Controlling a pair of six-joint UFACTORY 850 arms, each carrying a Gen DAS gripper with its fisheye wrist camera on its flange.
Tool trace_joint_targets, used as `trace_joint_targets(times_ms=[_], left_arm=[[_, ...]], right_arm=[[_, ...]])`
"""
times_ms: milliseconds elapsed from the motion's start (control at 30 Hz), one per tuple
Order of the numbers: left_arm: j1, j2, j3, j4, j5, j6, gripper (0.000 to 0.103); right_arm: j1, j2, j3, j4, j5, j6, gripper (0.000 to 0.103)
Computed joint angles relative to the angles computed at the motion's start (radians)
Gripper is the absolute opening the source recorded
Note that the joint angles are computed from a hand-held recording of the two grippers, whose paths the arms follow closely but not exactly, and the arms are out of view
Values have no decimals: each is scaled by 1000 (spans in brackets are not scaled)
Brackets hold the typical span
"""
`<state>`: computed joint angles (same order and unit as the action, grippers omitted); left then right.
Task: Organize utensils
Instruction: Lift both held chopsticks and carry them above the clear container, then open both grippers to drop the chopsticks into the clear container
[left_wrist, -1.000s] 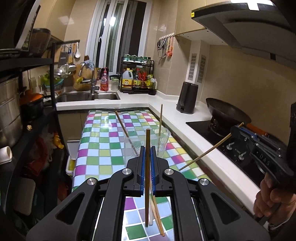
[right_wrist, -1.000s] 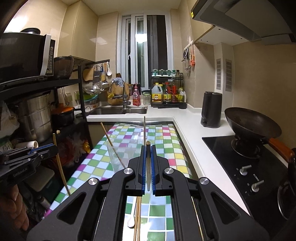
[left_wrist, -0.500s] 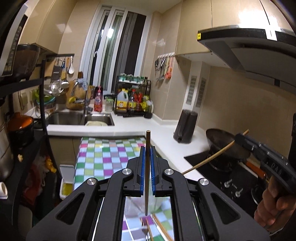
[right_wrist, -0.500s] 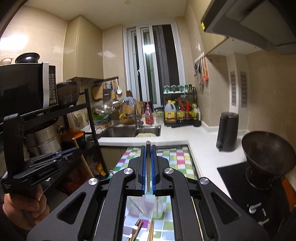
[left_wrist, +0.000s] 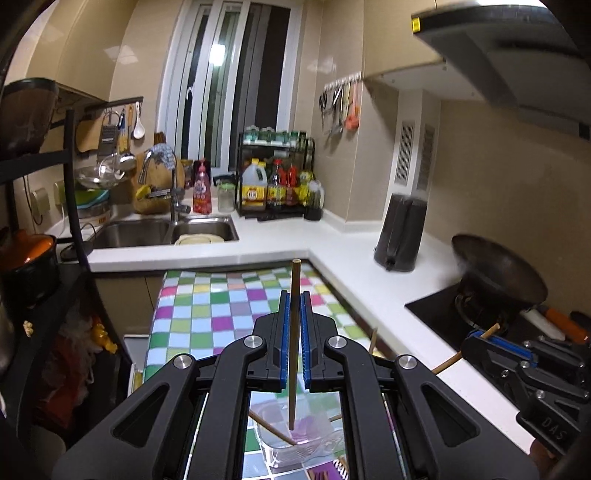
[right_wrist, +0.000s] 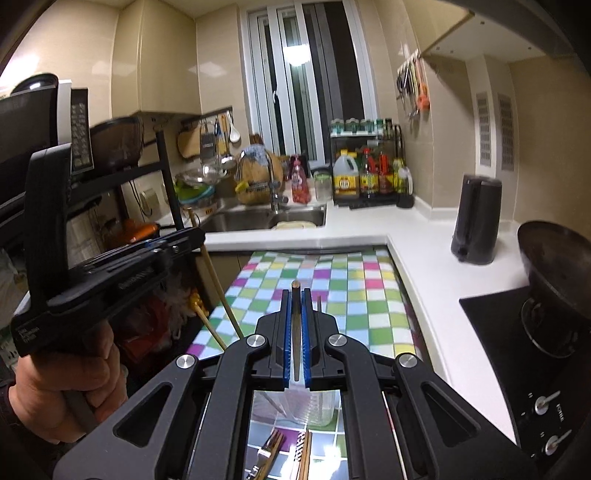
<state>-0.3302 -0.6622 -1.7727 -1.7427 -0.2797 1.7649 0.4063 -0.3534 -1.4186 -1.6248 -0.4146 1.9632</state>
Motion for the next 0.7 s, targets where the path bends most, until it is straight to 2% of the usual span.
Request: trace_joint_targets(times_ms=[67,333,500,533,600,633,700], left_arm=[[-2,-21,-11,89,11,-90,5],[-10,-54,-8,305,29,-287,5],[-18,-68,-31,454,20,-425,7],[-20,-65,-29,468,23,-437,15],[-21,-44,-4,370,39,-339,29],[-21,-28,15,298,45,-270,31],[-18,5,51,175,46,-154,32]], right_arm=[[-9,-20,-5,39,18,-27,5],[-22,-59,-2,136,45,-98,5],[-27,-71,-10,277,65,-228,7],[-26,-72,-12,312,63,-260,11],[-23,-69,-12,335,47,-281,28],[-20,-64,-9,334,35,-278,37],[-15,-53,1,326,19,-270,40]])
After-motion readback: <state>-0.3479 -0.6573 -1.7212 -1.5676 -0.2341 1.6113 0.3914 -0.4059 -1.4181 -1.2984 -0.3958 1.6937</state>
